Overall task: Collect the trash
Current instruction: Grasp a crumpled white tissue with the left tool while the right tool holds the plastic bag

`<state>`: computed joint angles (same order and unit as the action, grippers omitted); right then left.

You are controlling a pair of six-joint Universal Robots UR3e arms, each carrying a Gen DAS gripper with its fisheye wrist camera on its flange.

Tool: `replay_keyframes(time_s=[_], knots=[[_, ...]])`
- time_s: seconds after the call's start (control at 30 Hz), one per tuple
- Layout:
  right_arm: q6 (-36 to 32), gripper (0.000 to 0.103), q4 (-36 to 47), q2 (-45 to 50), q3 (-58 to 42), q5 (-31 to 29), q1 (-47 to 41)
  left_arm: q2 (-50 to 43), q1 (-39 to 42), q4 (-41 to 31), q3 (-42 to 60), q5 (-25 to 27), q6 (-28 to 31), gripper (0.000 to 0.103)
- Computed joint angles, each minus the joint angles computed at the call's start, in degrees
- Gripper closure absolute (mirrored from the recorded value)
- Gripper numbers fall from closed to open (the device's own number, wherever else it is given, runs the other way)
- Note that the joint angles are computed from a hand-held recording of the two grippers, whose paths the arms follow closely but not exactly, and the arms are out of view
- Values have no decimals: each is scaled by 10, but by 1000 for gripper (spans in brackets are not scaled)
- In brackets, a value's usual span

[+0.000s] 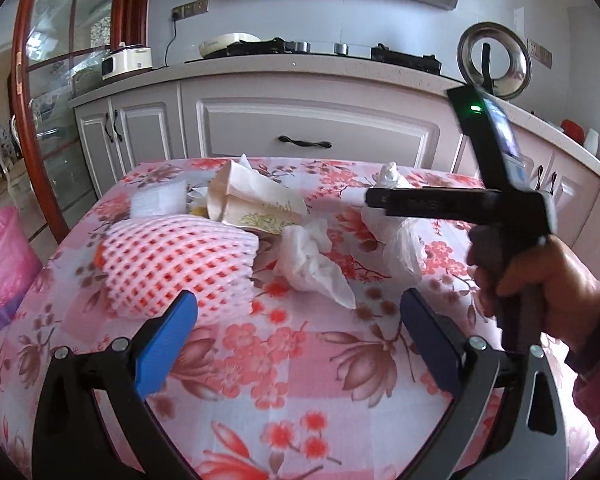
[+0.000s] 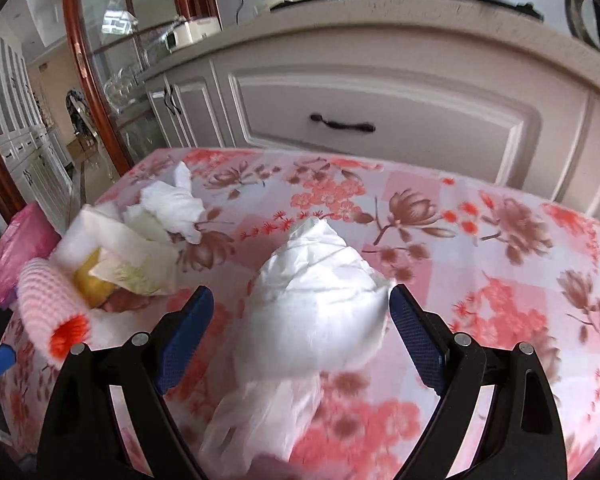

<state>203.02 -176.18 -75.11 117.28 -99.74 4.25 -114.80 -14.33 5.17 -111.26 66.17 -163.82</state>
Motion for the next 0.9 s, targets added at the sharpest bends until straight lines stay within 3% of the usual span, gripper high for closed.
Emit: replay_keyframes(time_s=[0.1,0.17,0.23,0.4,0.53,0.73,0.8,0.87,0.9], knots=[[-5,32,7,8,-1,12,-9,-24,-10,-20,35,2,4,5],[-14,49,-9,-8,25,30,-19,-39,-16,-35,61,1,3,8],[-25,53,-21,-35,55,16,-20,-55,-25,-54,94,0,1,11],[-30,54,-49,-143,164,34,-61,-109,-59,-89,187,21,-16,16],[-31,54,-46,-210,216,42,-78,-154,-91,-130,268,66,-33,23],[-30,54,-49,-261,249,58,-88,-218,-125,-175,376,160,-58,24],[-29,54,-48,-271,257,65,-88,-233,-118,-216,407,150,-64,37],[-29,54,-51,-272,260,53,-77,-243,-114,-246,425,147,-61,61],[-27,54,-49,-270,259,47,-70,-244,-114,-242,422,151,-59,65]])
